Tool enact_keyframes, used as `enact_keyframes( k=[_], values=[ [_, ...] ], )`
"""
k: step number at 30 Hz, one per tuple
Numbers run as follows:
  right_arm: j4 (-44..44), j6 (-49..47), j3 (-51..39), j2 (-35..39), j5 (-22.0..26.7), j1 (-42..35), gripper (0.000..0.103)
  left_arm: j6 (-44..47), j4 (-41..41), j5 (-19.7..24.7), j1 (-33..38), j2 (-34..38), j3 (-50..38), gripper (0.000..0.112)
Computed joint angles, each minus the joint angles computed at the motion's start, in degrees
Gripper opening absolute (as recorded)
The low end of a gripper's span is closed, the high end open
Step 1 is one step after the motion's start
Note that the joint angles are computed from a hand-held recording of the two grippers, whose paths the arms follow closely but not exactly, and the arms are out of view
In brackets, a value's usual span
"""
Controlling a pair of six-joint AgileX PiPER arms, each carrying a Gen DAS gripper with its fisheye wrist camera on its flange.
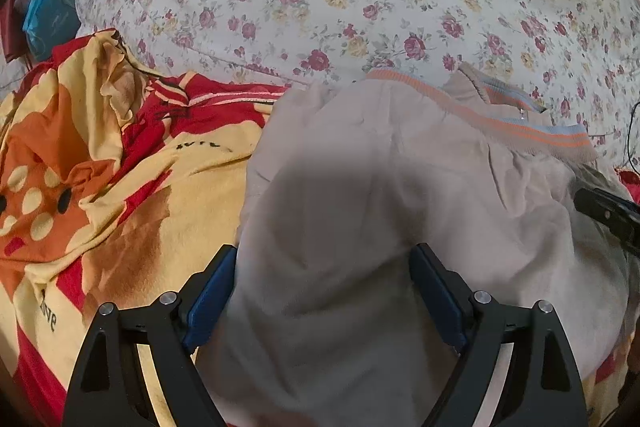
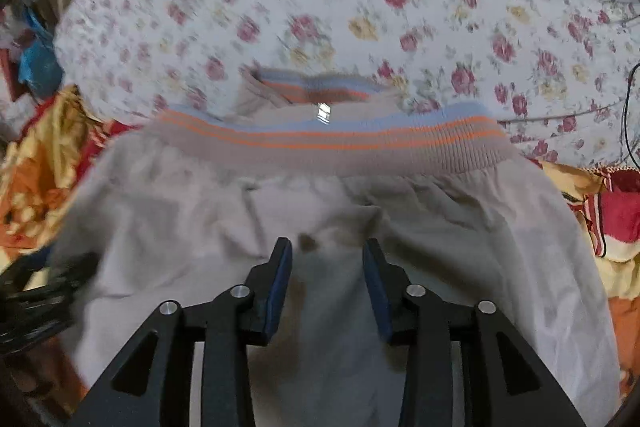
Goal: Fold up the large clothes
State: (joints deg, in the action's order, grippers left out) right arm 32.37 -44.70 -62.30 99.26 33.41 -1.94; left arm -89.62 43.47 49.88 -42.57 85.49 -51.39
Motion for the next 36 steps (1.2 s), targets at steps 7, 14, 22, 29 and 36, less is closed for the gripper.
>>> enact_keyframes(
  k=[7,14,22,29,36],
  values=[
    [-2.51,1.28,-0.07,0.73,-0.62,6.51,0.046,-0.38,-0.08,0.01,-0.19,0.08,0.01,0.089],
    [-14.44,13.74,-3.43,8.36,-7.35,10.98,0.049,1.17,-1.45,-1.71,1.69,0.41,-0.32,0.091],
    [-10.34,9.19,-1.59,3.80,-2.53,7.06,0.049,2.07,-3.03,-2.08,2.32,0.38,-0.73,0.091],
    [-10.17,7.18,2.76,-2.29,-1.23,4.67,0.052,1.79,-4.09,-1.39,1.27,-2.42,-0.02,0.089],
    [-9.42,7.03,3.71,-4.27,0.14,4.44,0.054,0.05,-3.19,0.04,-0.47,-8.04,2.67,0.089]
  ],
)
